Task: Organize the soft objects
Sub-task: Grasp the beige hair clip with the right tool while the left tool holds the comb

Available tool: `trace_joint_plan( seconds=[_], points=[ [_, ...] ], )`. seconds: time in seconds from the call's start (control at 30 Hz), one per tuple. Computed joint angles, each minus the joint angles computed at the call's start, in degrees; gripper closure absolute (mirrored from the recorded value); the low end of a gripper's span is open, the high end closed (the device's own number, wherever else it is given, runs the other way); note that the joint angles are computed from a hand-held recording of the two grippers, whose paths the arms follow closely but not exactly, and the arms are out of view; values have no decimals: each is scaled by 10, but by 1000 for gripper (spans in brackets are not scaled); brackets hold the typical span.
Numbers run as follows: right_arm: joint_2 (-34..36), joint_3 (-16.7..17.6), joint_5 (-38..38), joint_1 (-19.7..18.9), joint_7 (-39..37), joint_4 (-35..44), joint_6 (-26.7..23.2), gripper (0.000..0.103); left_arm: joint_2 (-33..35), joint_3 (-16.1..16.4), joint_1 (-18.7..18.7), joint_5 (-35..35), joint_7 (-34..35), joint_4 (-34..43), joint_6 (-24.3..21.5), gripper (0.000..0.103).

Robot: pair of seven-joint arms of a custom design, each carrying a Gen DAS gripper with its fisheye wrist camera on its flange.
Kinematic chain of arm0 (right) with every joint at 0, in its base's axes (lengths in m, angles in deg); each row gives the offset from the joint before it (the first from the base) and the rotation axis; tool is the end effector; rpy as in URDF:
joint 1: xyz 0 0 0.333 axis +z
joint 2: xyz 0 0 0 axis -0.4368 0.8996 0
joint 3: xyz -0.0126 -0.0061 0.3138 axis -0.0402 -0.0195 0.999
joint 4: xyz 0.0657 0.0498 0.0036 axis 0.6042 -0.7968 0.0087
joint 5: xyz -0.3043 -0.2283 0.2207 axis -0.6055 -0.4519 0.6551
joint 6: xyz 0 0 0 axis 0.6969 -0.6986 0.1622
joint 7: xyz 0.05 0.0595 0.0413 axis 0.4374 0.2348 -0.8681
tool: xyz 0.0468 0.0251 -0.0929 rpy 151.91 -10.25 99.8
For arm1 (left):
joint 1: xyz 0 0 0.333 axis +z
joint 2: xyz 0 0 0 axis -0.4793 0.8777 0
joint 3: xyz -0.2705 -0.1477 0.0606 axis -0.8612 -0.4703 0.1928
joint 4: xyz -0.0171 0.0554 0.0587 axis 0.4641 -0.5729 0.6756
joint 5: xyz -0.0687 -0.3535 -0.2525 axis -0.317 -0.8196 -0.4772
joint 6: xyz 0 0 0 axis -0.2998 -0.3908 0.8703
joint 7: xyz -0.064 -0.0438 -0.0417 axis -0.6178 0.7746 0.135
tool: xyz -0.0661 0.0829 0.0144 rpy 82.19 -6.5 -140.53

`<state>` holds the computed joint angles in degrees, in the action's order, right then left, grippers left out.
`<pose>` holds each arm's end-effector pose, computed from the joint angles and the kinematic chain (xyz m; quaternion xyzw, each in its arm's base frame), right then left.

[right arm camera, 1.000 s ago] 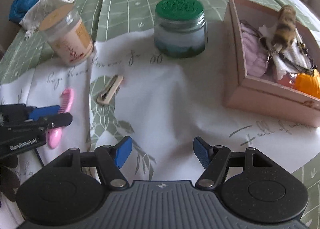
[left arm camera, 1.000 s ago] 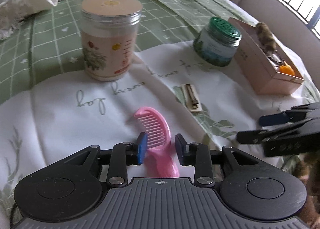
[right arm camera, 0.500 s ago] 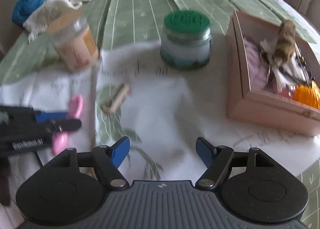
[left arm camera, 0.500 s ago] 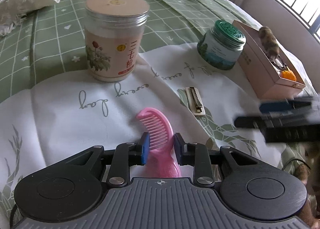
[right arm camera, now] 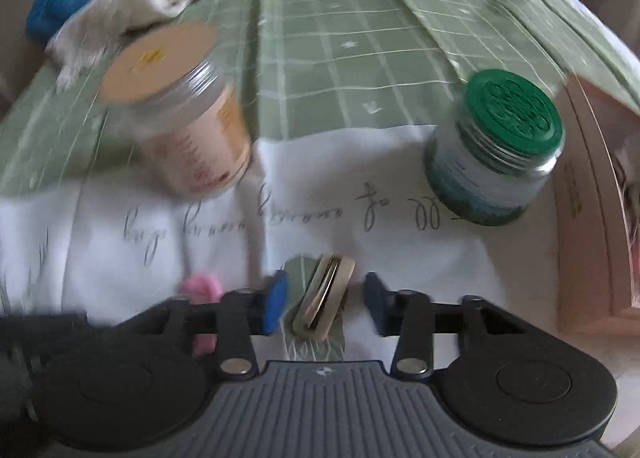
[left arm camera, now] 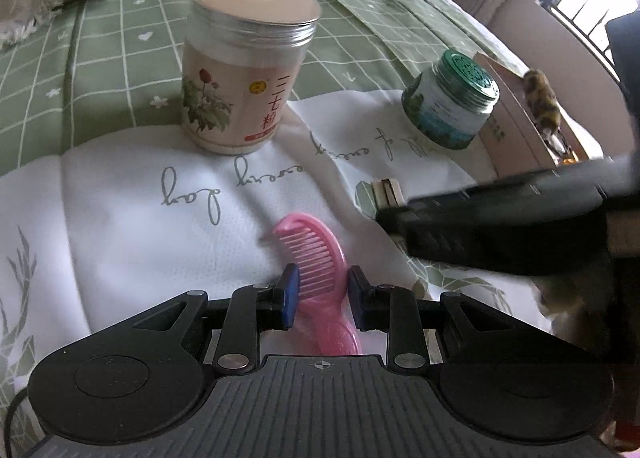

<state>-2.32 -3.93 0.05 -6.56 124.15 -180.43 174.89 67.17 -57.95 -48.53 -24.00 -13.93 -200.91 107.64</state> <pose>0.5110 0.2496 0.3866 -0.8554 0.4639 -0.0973 0.2089 0.4121 -0.3111 0.3700 -0.7418 0.5984 -0.2884 0.0925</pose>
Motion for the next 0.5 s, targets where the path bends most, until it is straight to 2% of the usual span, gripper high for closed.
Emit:
trace_joint_plan(
  seconds=[0.17,0.37,0.5],
  points=[
    [-43,0,-23,-8,-14,-26,-24,88,-4,5,-7,-17,9,-4,1,73],
    [-99,-7,17,-17,-49,-50,-57,89,-2,3,-4,-13,11,-2,0,73],
    [-119,-5,32,-23,-65,-58,-57,89,0,1,-3,-8,11,0,-3,73]
  ],
)
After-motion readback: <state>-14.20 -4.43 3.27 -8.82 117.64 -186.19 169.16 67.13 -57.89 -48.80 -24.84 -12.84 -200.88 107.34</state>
